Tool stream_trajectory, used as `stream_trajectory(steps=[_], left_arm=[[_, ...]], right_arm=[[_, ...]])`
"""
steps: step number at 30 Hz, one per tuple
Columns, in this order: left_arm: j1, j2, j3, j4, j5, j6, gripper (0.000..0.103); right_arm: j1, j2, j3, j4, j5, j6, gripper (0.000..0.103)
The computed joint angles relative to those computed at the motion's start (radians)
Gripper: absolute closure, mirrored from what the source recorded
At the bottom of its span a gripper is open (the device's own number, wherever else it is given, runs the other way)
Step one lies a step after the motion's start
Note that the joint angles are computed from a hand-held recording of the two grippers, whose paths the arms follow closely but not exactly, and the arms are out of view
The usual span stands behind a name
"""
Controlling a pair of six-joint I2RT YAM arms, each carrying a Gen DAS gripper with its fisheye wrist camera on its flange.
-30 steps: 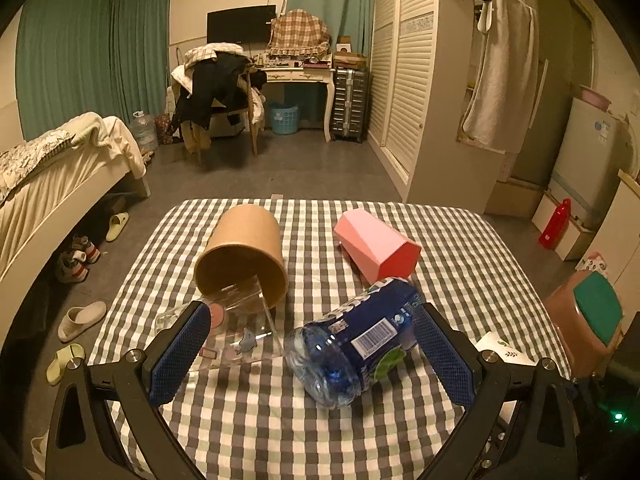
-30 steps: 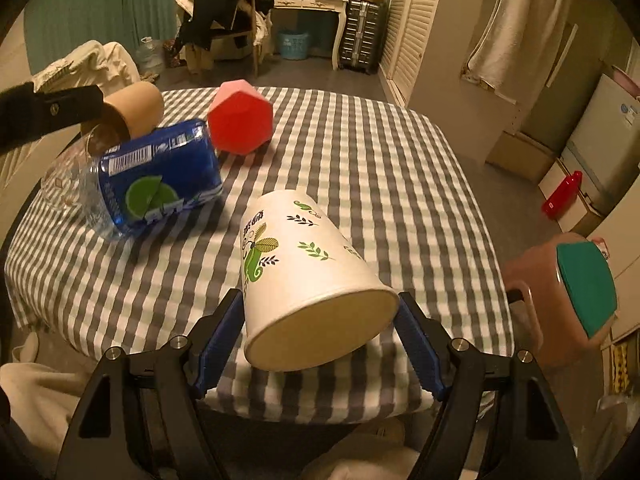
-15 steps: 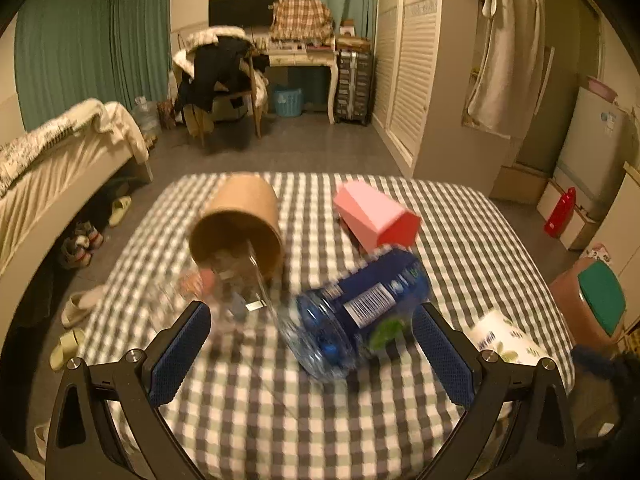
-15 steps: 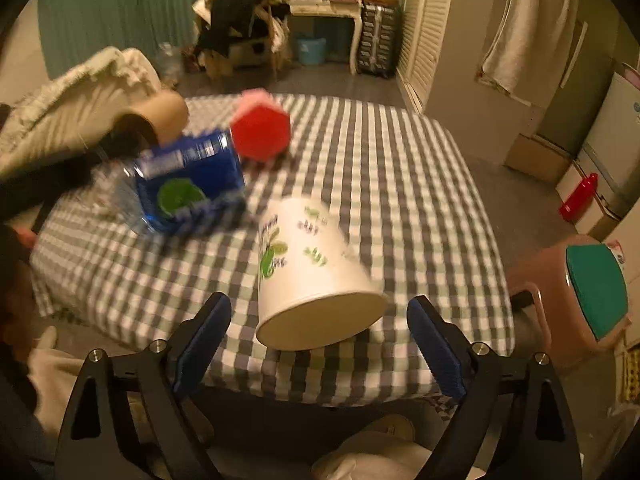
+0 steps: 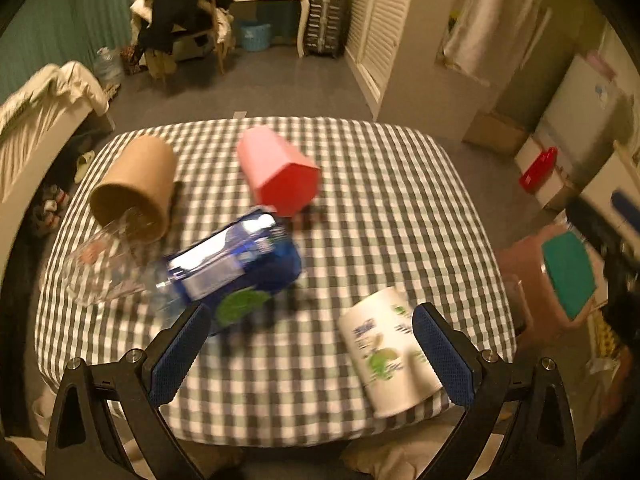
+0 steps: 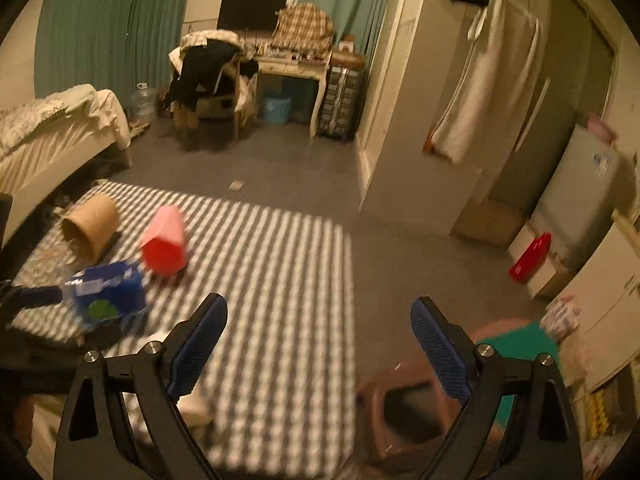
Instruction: Flip cup upside down
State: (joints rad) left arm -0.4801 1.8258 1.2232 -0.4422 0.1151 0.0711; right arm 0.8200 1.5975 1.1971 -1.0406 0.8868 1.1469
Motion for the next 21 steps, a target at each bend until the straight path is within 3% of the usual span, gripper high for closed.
stream_trajectory(steps=[2, 4, 5, 7, 11, 16, 19, 21], left_arm=[[-0.049, 0.032, 0.012, 0.007, -0.051, -0.014, 0.000], [-0.087, 0.082, 0.033, 0.003, -0.088, -0.034, 0.000], [-0.098, 0.106, 0.043, 0.005, -0.093, -0.049, 0.000], [-0.117, 0.146, 0.062, 0.007, -0.093, -0.082, 0.001], [-0.151, 0.188, 0.077, 0.018, -0.143, -0.075, 0.001], [-0.147, 0.227, 0.100, -0.027, -0.116, -0.080, 0.004], [-0.130, 0.255, 0.137, -0.085, -0.069, -0.070, 0.012], [-0.121, 0.276, 0.162, -0.124, -0.041, -0.065, 0.028]], right_arm=[[-0.027, -0.037, -0.086, 0.102, -0.007, -0.015, 0.010], [-0.080, -0.097, -0.194, 0.262, -0.104, -0.118, 0.010], [-0.097, -0.102, -0.212, 0.275, -0.120, -0.122, 0.010], [-0.119, -0.116, -0.232, 0.236, -0.102, -0.057, 0.010], [-0.157, -0.205, -0.327, 0.326, -0.132, -0.078, 0.010], [-0.128, -0.224, -0.346, 0.278, -0.101, 0.004, 0.010], [-0.100, -0.253, -0.357, 0.258, -0.075, 0.042, 0.010], [-0.077, -0.268, -0.361, 0.238, -0.061, 0.070, 0.010]])
